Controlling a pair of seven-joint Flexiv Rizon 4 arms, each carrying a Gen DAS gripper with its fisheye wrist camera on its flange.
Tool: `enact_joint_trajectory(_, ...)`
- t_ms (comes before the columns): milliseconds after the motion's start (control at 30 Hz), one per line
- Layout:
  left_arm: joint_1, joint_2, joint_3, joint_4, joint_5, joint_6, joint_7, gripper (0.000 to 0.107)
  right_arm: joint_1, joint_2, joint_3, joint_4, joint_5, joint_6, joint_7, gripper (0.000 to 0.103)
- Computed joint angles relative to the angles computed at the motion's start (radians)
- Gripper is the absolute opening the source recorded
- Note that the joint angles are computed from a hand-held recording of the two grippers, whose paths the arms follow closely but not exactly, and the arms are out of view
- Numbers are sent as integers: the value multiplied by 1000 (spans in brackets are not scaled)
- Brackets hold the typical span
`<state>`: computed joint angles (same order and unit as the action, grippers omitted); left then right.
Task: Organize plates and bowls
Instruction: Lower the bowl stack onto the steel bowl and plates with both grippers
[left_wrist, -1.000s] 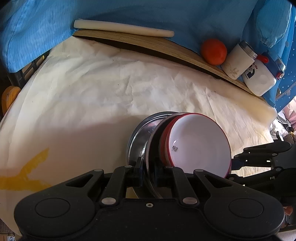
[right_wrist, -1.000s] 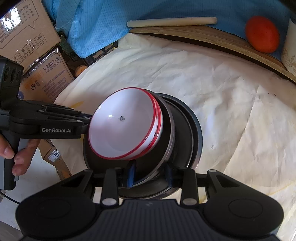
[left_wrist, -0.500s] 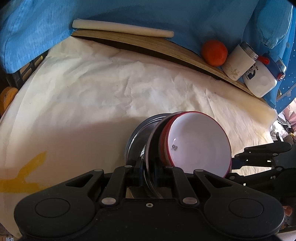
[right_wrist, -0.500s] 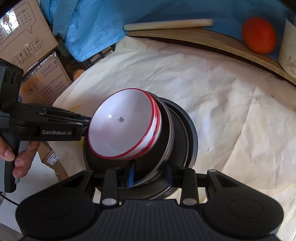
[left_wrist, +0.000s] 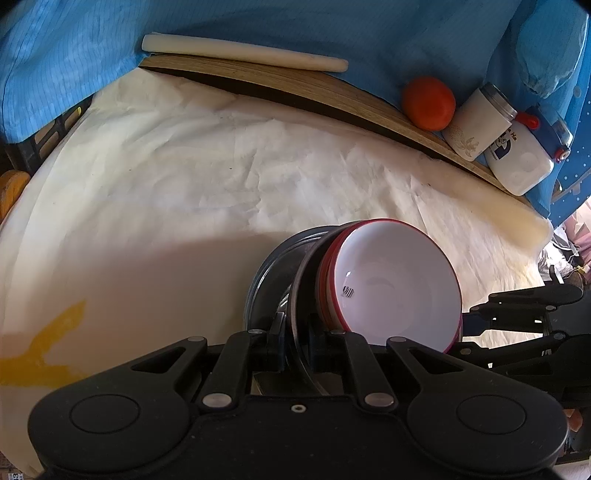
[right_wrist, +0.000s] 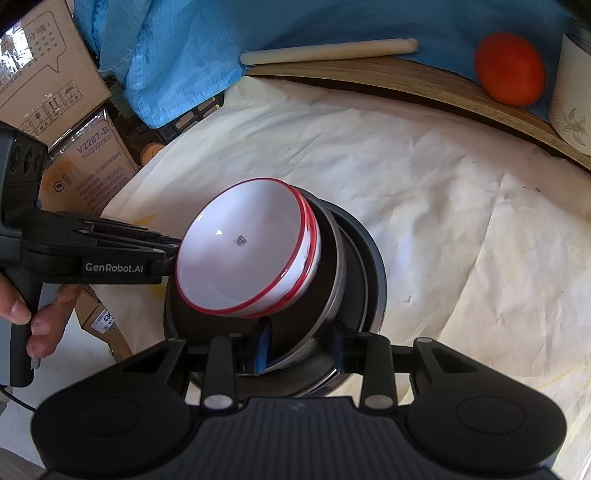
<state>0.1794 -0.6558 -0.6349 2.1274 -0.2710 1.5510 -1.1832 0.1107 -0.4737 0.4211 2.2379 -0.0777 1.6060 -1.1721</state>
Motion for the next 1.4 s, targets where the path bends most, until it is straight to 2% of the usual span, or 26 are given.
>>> enact_joint_trajectory(367,5,-2,-4,-3,-4,-6,-3,10,-3,-1,2,0,3,9,-1,37)
enact_joint_trajectory(600,27,-8,-26,5,-8,-3,-2,11,40,10,-40,20,-13,33,18,39)
enact_joint_trajectory(833,37,-9,-31,12,4,4,-9,11,110,20,-113,51,-45,81,52,40)
enact_joint_trajectory(1067,-5,10,11,17,23,26,-24,12,268,41,-275,98,-70,147,87,41)
enact_joint_trajectory(1200,-18,16,27,20,39,42,-35,14,304,44,-309,114,-69,171,95,43)
enact_joint_trajectory(1267,-32,20,42,20,50,53,-40,16,303,43,-307,117,-68,183,98,49)
enact_joint_trajectory(1400,-56,29,71,21,76,72,-44,19,309,44,-313,127,-63,205,97,51)
